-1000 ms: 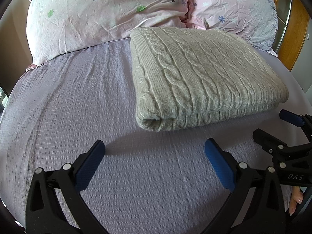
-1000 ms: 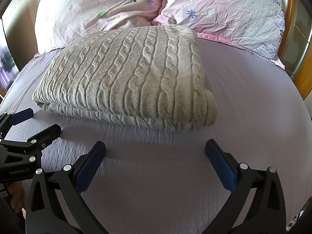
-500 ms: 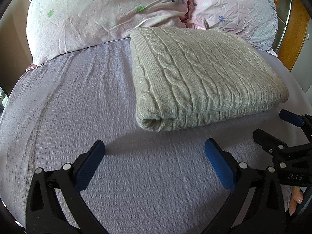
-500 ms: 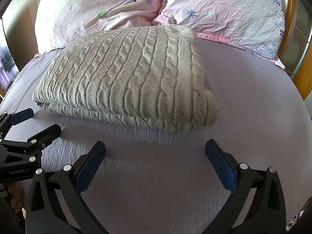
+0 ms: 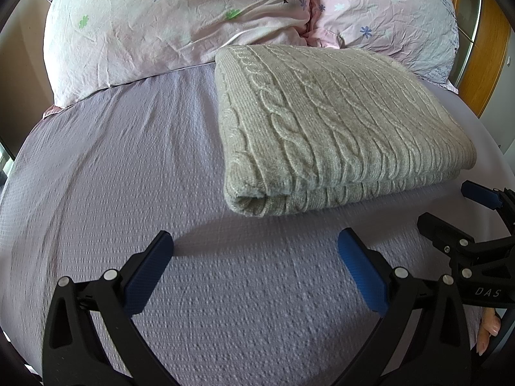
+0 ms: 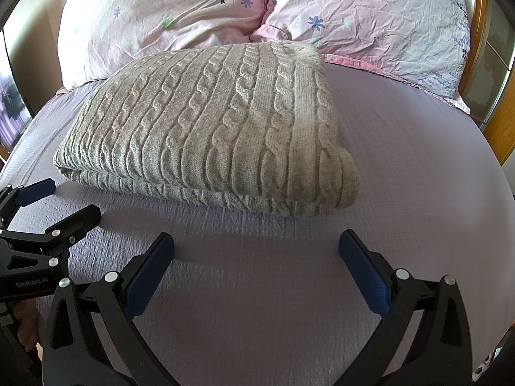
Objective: Fold small clothes
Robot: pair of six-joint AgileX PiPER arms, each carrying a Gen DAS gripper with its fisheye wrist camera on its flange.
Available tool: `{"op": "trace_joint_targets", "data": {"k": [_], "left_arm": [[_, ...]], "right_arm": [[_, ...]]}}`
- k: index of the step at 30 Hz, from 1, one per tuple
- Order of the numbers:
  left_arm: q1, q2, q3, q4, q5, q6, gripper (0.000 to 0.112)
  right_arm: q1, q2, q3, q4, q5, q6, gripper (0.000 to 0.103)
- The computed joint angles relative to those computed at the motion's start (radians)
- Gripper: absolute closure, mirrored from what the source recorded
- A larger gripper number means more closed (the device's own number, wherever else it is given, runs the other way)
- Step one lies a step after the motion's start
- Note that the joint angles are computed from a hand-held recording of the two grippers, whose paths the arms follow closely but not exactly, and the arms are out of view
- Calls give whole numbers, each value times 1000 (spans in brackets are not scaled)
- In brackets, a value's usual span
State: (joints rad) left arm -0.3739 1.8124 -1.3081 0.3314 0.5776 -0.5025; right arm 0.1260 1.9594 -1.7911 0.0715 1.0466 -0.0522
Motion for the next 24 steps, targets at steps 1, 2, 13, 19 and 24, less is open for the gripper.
{"op": "trace_joint_targets", "data": {"k": [1,2,13,19,24], "left_arm": [[0,0,0,-1,0,1,11],[0,0,1,1,-1,-1,11],[1,0,1,-1,-2,3,11],[2,1,-2,-4,-1,7,11],[2,1,-3,-4,-1,7,11]], "right_arm": [[0,0,-1,0,0,0,2],[0,0,-1,0,0,0,2],[0,0,0,0,0,0,2],[0,0,-1,0,0,1,2],[1,1,-1,0,0,1,2]]}}
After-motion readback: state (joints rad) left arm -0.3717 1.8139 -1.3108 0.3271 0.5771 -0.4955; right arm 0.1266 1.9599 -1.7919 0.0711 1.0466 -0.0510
